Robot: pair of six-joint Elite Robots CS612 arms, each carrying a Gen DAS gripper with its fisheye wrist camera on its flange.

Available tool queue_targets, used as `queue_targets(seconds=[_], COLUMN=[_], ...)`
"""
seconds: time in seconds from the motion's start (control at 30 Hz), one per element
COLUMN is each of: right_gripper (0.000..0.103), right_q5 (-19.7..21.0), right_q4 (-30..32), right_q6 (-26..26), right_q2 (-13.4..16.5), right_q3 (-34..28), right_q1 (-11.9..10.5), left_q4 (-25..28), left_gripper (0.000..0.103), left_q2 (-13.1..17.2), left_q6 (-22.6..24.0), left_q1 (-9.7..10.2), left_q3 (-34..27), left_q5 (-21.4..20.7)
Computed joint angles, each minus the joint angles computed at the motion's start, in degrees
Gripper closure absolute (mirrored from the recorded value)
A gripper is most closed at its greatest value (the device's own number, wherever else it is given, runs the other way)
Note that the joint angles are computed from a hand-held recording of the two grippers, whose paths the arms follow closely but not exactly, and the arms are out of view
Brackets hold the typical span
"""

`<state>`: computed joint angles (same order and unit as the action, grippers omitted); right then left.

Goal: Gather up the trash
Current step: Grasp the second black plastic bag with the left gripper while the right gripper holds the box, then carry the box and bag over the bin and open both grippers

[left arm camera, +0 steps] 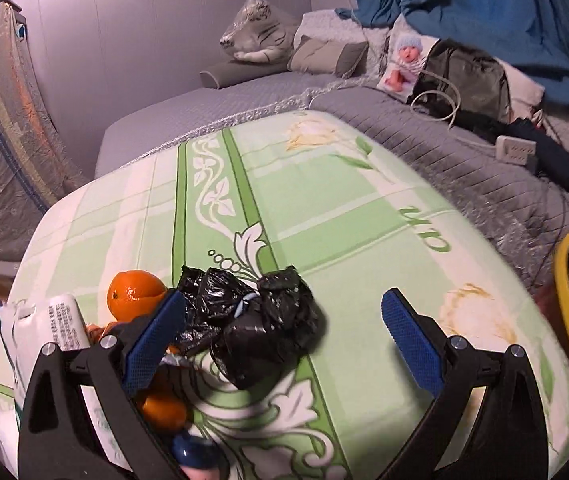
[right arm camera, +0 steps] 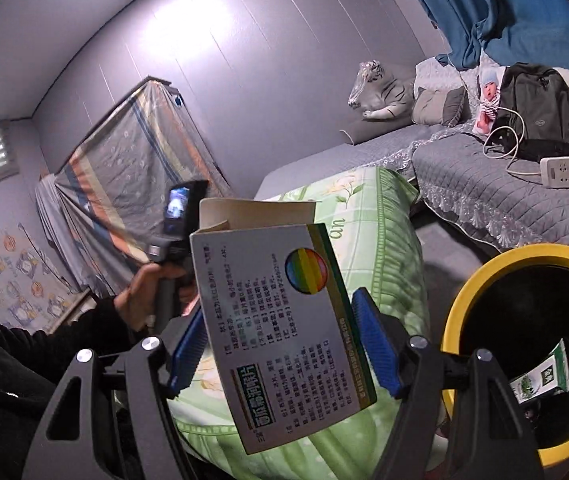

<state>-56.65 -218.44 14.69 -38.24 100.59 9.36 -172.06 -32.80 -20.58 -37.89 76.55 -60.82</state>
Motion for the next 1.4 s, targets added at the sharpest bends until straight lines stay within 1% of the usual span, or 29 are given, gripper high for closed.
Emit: queue_targets(seconds=[0.03, 0.07, 0.1, 0.13, 0.17, 0.2, 0.3, 0.33, 0.37, 0.4, 0.47, 0.5, 0.53, 0.63, 0.67, 0.73, 0.77, 0.83, 1.0, 1.13, 1.17, 1.3, 1.4], right_gripper=[0.037, 0.037, 0.037, 0.037, 0.037, 0.037, 0.037, 0.037, 0.037, 0.037, 0.037, 0.037, 0.037, 0.037, 0.037, 0.037, 0.037, 0.037, 0.037, 0.037, 0.037, 0.036, 0.037], right_q5=[0.11, 0.42, 0.44, 0.51, 0.77, 1.2, 1.25, 1.48, 1.29, 1.25, 1.25, 1.04, 0.84, 0.5, 0.17, -0.02, -0.07, -0.16, -1.42, -2.36, -2.66, -5.69, -9.22], right_q4=[-0.44, -1.13, -1.05, -1.26, -1.61, -2.0, -2.09, -2.0, -2.09, -1.95, -1.86, -1.97, -2.01, -1.69, -1.65, -1.35, -1.11, -0.96, 0.29, 1.13, 1.11, 0.55, 0.59], right_q6=[0.19, -0.01, -0.24, -0.49, -0.8, -1.07, -1.26, -1.29, -1.17, -1.16, -1.26, -1.16, -1.05, -1.11, -1.17, -1.17, -1.03, -0.67, -0.19, 0.31, 0.55, 2.45, 3.97], right_q2=[0.07, -0.02, -0.06, -0.19, -0.32, -0.54, -0.65, -0.76, -0.77, -0.77, -0.88, -0.87, -0.88, -1.08, -1.18, -1.33, -1.41, -1.35, -1.44, -1.82, -1.89, -2.29, -2.74], right_q3=[0.06, 0.8, 0.79, 1.02, 1.35, 1.87, 1.78, 1.79, 1.77, 1.69, 1.78, 1.77, 1.76, 1.69, 1.72, 1.65, 1.51, 1.4, 0.91, 0.86, 0.91, 1.5, 2.03], right_q1=[0.03, -0.4, -0.28, -0.28, -0.4, -0.55, -0.41, -0.34, -0.28, -0.33, -0.31, -0.33, -0.29, -0.24, -0.15, -0.05, -0.02, 0.05, 0.8, 1.12, 1.12, 1.19, 1.38], left_q4=[1.07, 2.61, 3.58, 4.56, 5.82, 6.4, 7.62, 8.23, 9.44, 9.97, 9.94, 9.86, 9.46, 6.14, 4.4, 1.05, -1.52, -4.42, -9.82, -13.34, -14.24, -17.7, -19.71], left_gripper=[0.009, 0.012, 0.015, 0.023, 0.029, 0.031, 0.045, 0.055, 0.061, 0.063, 0.069, 0.071, 0.076, 0.081, 0.086, 0.086, 0.086, 0.086, 0.086, 0.086, 0.086, 0.086, 0.086], left_q2=[0.3, 0.58, 0.8, 0.94, 1.15, 1.3, 1.83, 1.93, 2.0, 2.08, 2.46, 2.63, 2.64, 1.74, 1.3, 0.55, 0.0, -0.71, -2.19, -2.81, -3.05, -3.51, -3.85], left_q6=[-0.37, -1.22, -1.6, -1.71, -1.87, -1.76, -0.95, -1.19, -2.05, -2.45, -2.19, -1.6, -1.43, -1.77, -1.43, -0.44, 0.69, 1.77, 2.6, 5.11, 5.53, 7.01, 7.96], left_q1=[0.18, 0.42, 0.6, 0.71, 0.78, 0.78, 0.63, 0.67, 0.94, 1.06, 1.04, 0.86, 0.71, 0.26, -0.05, -0.61, -0.99, -1.63, -2.77, -3.9, -4.15, -4.83, -5.09], left_q3=[-0.63, -1.4, -1.93, -2.24, -2.69, -2.99, -3.6, -3.81, -4.08, -4.3, -4.64, -4.77, -4.66, -3.03, -2.23, -0.86, 0.22, 1.54, 4.08, 5.37, 5.81, 6.94, 7.56], left_q5=[-0.01, -0.27, -0.61, -0.82, -0.69, -0.57, 0.74, 0.85, 0.01, -0.4, 0.11, 1.05, 1.61, 1.84, 2.29, 2.72, 2.42, 2.49, 0.55, -0.18, -0.93, -3.18, -5.66])
